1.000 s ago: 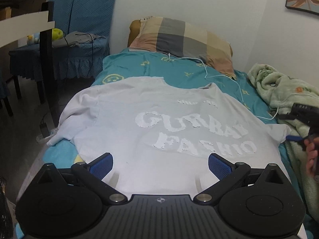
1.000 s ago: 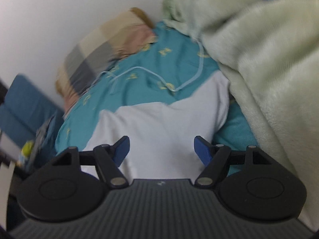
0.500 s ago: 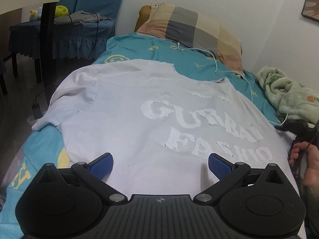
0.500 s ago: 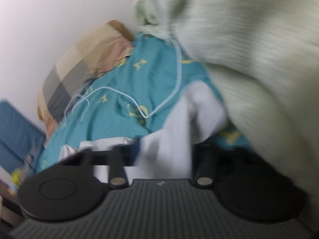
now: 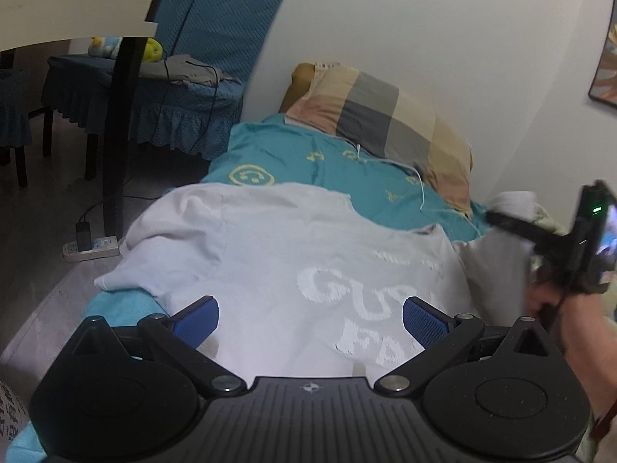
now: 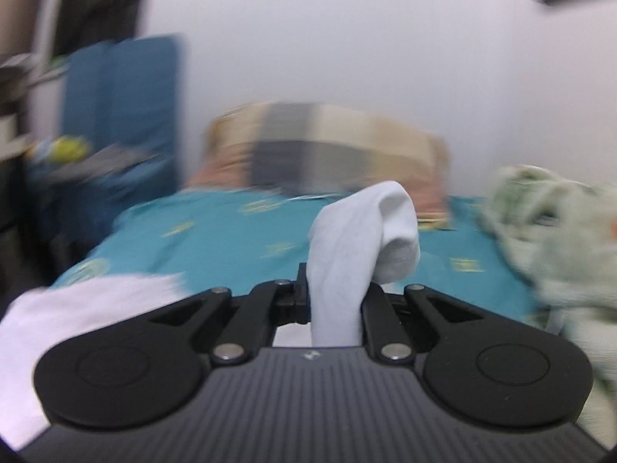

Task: Fold clothes

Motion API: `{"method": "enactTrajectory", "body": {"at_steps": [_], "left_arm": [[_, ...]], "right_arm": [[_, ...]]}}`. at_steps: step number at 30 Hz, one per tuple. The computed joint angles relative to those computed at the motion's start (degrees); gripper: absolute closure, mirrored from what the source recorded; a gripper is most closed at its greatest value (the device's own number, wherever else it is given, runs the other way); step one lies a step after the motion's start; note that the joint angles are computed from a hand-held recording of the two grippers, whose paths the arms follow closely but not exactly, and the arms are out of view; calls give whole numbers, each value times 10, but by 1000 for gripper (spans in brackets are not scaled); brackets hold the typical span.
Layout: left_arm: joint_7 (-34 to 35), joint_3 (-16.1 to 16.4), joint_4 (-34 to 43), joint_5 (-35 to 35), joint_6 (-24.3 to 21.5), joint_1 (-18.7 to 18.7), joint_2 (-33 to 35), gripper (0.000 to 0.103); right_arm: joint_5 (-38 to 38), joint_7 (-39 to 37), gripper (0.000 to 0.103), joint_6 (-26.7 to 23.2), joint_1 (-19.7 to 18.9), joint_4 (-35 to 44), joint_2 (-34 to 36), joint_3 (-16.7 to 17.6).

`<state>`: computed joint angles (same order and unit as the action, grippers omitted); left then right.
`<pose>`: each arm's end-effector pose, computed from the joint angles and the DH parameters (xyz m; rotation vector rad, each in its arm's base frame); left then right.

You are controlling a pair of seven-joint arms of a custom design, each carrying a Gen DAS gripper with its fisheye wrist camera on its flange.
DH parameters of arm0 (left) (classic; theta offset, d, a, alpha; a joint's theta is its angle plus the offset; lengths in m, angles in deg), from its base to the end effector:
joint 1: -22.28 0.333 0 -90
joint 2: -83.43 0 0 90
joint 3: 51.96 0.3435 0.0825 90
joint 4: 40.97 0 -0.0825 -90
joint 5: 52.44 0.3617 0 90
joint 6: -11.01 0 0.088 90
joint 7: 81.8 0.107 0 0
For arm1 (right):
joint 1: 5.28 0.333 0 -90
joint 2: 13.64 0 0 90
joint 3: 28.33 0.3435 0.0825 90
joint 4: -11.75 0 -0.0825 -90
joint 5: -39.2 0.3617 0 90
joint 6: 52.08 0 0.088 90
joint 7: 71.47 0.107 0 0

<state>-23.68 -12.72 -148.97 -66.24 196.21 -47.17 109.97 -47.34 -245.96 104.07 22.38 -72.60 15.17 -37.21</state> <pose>0.5506 -0.3814 0.4713 -1.8118 1.6832 -1.2699 0.6661 0.2918 0.4779 -1.4677 1.5275 -1.1516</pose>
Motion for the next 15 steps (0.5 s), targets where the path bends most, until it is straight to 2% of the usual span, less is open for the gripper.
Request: {"method": "enactTrajectory", "body": {"at_steps": [4,6,7,8,9,10,11,12,13,14,15], "left_arm": [[-7,26,-14,-14,1,-15,-4,0],[-13,31,-18,-16,-9,-14,-6,0],[-17,24,-18,-13,-13,-4,-8,0],[-23,17,-18,-9,-17,4,-10,0],[-28,5,-18,-4,-18,16,-12,0],[-32,-6,-17,1,-19,28,-14,0],[-36,-14,-15,8,-20,36,-14,0],[-40,-22,-14,15,-21,44,-14,0],[-45,-23,-12,23,-22,46,-12,0],[-48,-23,-10,33,-24,46,-11,0],[-51,-24,-8,42,-25,47,-10,1]], "right_arm": [[186,-218,93,-9,-17,99,98,68],[229,-254,92,-19,-15,118,122,75],[250,-272,92,-25,-13,128,135,79],[283,-293,91,-24,-4,137,146,68],[277,-280,91,-11,-14,125,139,77],[285,-274,88,9,-16,110,132,72],[293,-268,77,29,-18,97,124,68],[316,-283,67,51,-30,83,116,78],[340,-301,48,72,-44,69,109,91],[344,-301,40,87,-41,51,96,85],[347,-302,40,102,-38,32,84,79]]}}
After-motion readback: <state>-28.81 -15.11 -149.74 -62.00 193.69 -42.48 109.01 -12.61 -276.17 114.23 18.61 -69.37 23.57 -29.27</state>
